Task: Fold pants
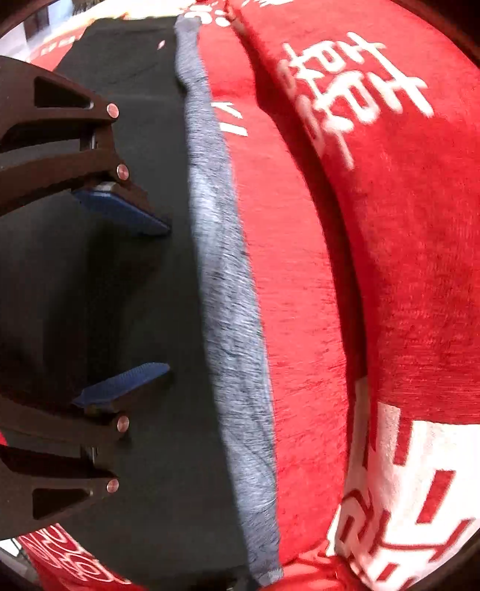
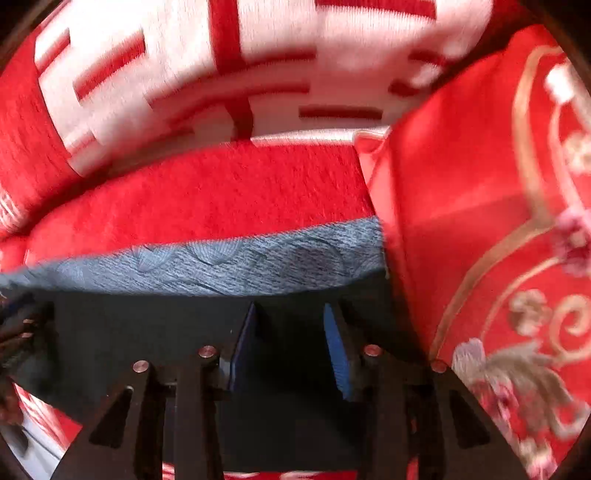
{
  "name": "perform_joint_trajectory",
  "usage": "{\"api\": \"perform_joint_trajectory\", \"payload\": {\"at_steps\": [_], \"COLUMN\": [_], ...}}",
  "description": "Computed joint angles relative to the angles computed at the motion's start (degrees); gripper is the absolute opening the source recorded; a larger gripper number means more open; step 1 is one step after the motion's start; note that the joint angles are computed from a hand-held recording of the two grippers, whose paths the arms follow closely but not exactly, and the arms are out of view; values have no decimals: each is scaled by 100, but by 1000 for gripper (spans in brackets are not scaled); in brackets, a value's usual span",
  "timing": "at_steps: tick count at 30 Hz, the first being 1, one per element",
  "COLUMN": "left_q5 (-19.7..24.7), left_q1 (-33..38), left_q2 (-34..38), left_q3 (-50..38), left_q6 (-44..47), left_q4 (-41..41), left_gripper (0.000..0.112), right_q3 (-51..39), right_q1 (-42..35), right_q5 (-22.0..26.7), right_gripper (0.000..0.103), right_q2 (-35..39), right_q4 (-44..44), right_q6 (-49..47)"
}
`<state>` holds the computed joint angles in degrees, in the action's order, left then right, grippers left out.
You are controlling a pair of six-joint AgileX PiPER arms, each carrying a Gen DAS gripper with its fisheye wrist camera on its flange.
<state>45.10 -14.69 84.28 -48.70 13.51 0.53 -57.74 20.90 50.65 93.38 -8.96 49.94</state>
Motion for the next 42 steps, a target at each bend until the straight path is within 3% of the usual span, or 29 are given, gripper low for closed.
{"api": "perform_joint_trajectory", "payload": {"at_steps": [4, 7, 10, 14, 16, 19, 20, 22, 23, 25, 27, 32, 35, 38, 42], "left_q5": [346, 836, 1243, 1547, 1640, 1651, 1627, 1599, 1555, 1386, 1086, 532, 1424, 1449, 1688], "left_q1": [441, 804, 1754, 3084, 3662, 4287, 4524, 4766, 4875, 5073, 5174, 5465, 5931, 6041, 6129], "left_q2": [-316, -601, -986, -1103, -992, -691, -496, -162, 108, 560, 1087, 2586, 3322, 3325, 3406], "left_q3": [164, 137, 77, -167, -383, -736, -925, -1228, -1484, -1940, -2397, -3459, -4474, -4459, -4630], "left_q6": [544, 572, 1340, 2402, 2986, 3765, 4069, 4356, 4474, 4774, 4947, 4737, 5171, 5503, 5537], "left_q4": [-54, 195, -63, -167, -252, -394, -471, -519, -532, -707, -756, -244, -872, -1036, -1180], "left_gripper": [79, 79, 79, 79, 79, 79, 79, 79, 79, 79, 79, 79, 85, 85, 85], "right_q3": [67, 275, 773, 576, 428, -128, -325, -701, -1091, -1844, -2429, -4010, -4585, -4965, -5622], "right_q1": [282, 52, -216, 625, 1222, 2081, 2301, 2605, 2759, 3065, 3298, 3660, 3717, 3687, 3630], "right_q5": [409, 197, -391, -796, -1017, -1763, -2192, -2613, -2812, -2763, -3100, -3039, -3217, -3376, -2883], "right_gripper": [35, 38, 39, 39, 47, 59, 61, 61, 61, 61, 61, 61, 60, 60, 60], "right_q2": [-170, -484, -1262, -1730, -1802, -1394, -1107, -687, -133, 718, 1508, 3062, 3603, 3906, 4297], "right_q4": [-490, 73, 1022, 899, 535, 244, 558, 1236, 1698, 2198, 2872, 2661, 2546, 2399, 2465], "right_q6": [360, 173, -69, 632, 1320, 2268, 2401, 2231, 1954, 1899, 1741, 2444, 2727, 2714, 2642]}}
